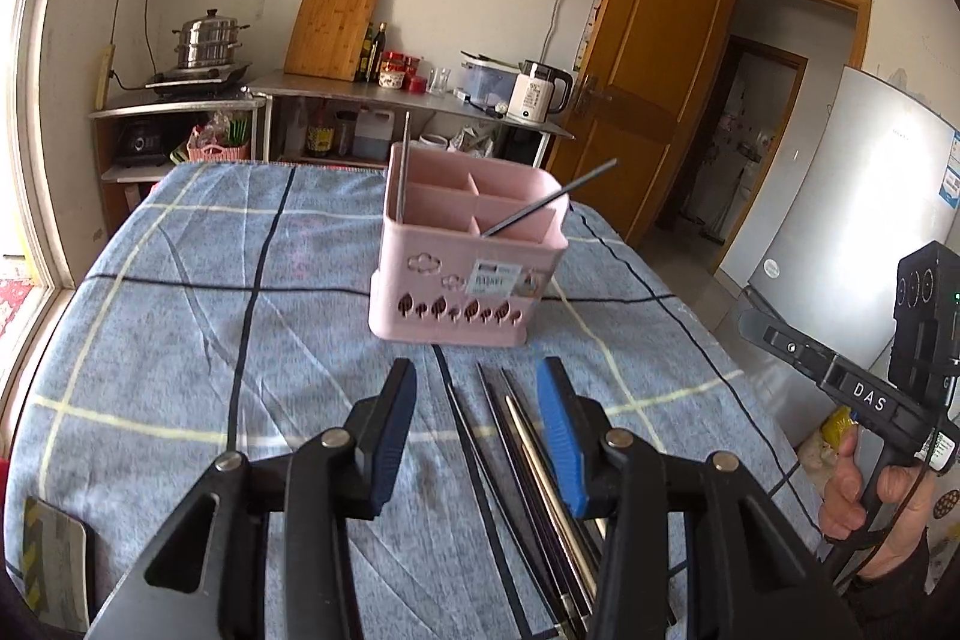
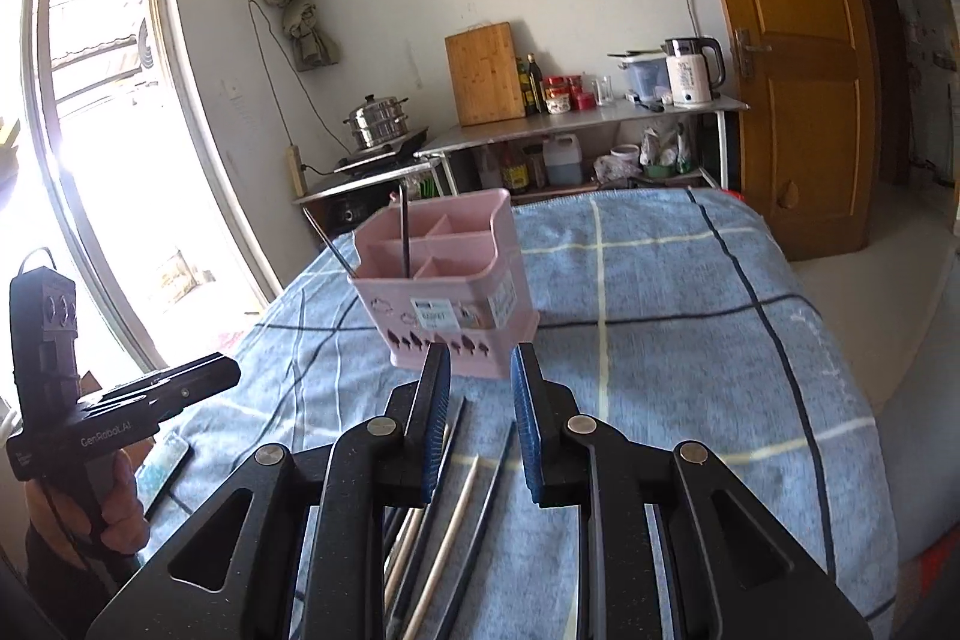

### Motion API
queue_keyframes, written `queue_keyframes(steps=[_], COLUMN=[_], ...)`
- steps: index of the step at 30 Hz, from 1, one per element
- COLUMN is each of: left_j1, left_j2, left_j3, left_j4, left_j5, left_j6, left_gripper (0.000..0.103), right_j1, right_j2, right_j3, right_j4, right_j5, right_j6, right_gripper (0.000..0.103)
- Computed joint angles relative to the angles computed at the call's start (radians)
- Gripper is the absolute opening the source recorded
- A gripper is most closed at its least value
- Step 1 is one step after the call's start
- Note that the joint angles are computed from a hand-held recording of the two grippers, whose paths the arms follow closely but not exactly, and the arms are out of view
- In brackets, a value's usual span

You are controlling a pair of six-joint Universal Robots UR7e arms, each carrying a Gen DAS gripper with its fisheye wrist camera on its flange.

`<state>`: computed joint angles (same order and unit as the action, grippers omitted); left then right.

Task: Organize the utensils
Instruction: 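Move both tools back down to the remaining chopsticks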

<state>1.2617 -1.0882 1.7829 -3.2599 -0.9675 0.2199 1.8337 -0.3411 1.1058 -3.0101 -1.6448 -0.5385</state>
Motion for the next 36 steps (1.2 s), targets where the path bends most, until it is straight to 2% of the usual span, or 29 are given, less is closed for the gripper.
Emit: queue_keyframes(steps=[7,14,20,27,32,36], left_j1=[0.011,0.022,0.045,0.065,0.071,0.078], left_j2=[0.007,0.020,0.059,0.118,0.155,0.189], left_j3=[0.049,0.046,-0.008,-0.109,-0.173,-0.228], left_j4=[-0.007,0.015,0.103,0.223,0.273,0.321], left_j5=[0.001,-0.004,0.009,0.054,0.053,0.067], left_j6=[-0.028,-0.051,-0.098,-0.134,-0.136,-0.136], left_gripper=[0.044,0.044,0.044,0.044,0.044,0.038], right_j1=[-0.023,-0.030,-0.028,-0.018,-0.012,-0.011], right_j2=[-0.024,-0.007,0.046,0.130,0.193,0.242], right_j3=[0.088,0.090,0.016,-0.124,-0.238,-0.326], right_j4=[-0.016,0.004,0.086,0.198,0.275,0.341], right_j5=[-0.015,-0.040,-0.095,-0.188,-0.235,-0.254], right_j6=[0.003,0.001,0.004,0.019,0.024,0.030], right_gripper=[0.022,0.022,0.022,0.021,0.020,0.020])
